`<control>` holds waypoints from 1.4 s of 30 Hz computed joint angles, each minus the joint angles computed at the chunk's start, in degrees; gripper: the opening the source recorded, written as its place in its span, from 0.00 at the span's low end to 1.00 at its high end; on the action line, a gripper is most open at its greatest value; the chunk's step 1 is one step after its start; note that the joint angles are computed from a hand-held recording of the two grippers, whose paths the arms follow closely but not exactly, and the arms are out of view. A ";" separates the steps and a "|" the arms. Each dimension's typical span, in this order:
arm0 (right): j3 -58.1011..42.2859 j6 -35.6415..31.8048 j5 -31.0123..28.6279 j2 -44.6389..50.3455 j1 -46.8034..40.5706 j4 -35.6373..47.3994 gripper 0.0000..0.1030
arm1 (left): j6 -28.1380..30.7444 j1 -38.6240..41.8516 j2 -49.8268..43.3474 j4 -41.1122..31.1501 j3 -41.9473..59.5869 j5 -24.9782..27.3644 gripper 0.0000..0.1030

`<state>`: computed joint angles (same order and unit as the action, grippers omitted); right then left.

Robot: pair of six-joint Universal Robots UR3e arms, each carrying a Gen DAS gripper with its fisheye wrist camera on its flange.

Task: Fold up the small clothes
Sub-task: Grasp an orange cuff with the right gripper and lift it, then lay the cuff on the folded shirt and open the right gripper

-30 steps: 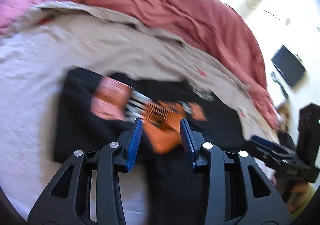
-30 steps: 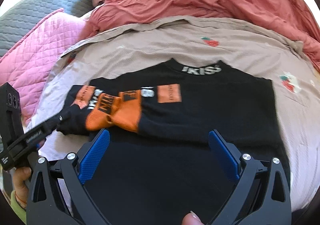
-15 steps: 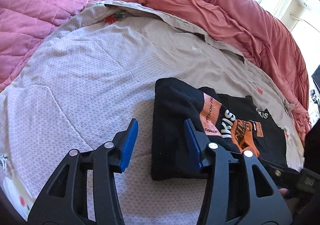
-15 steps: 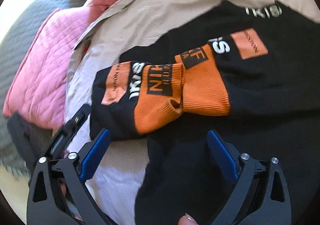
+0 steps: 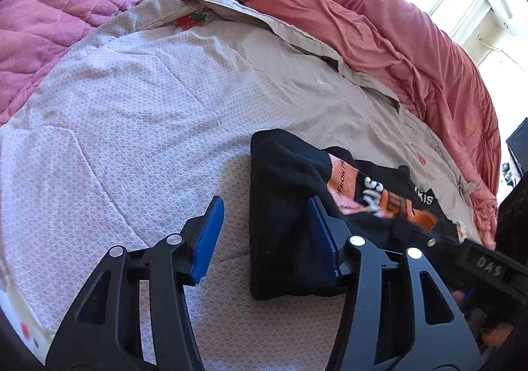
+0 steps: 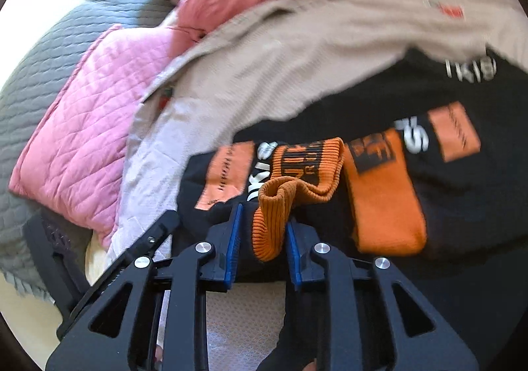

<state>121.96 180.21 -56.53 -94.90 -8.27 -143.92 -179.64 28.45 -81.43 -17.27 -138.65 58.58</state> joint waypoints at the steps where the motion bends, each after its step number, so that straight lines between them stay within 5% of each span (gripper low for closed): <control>1: -0.13 -1.44 0.58 -1.44 -0.83 0.18 0.22 | 0.34 0.17 0.35 0.01 -0.17 -0.85 0.45; 17: 0.04 -31.65 2.70 -17.20 -30.84 14.17 0.22 | -1.12 -7.93 -0.70 5.60 -0.11 -4.83 0.50; 24: 4.25 -36.97 -1.48 -14.43 -37.96 6.28 0.22 | -2.84 -18.62 -5.78 8.15 4.25 -3.25 0.55; 30: 7.04 -40.56 -3.06 -13.37 -41.64 3.92 0.22 | -7.18 -31.01 -14.08 10.42 14.62 8.66 0.57; 36: 12.23 -42.20 -13.62 -5.97 -36.99 -9.50 0.27 | -4.85 -35.20 -22.61 8.48 20.25 10.90 0.58; 42: 15.40 -45.33 -12.57 -5.47 -40.32 -10.97 0.35 | -2.81 -35.82 -24.61 7.47 20.39 11.71 0.60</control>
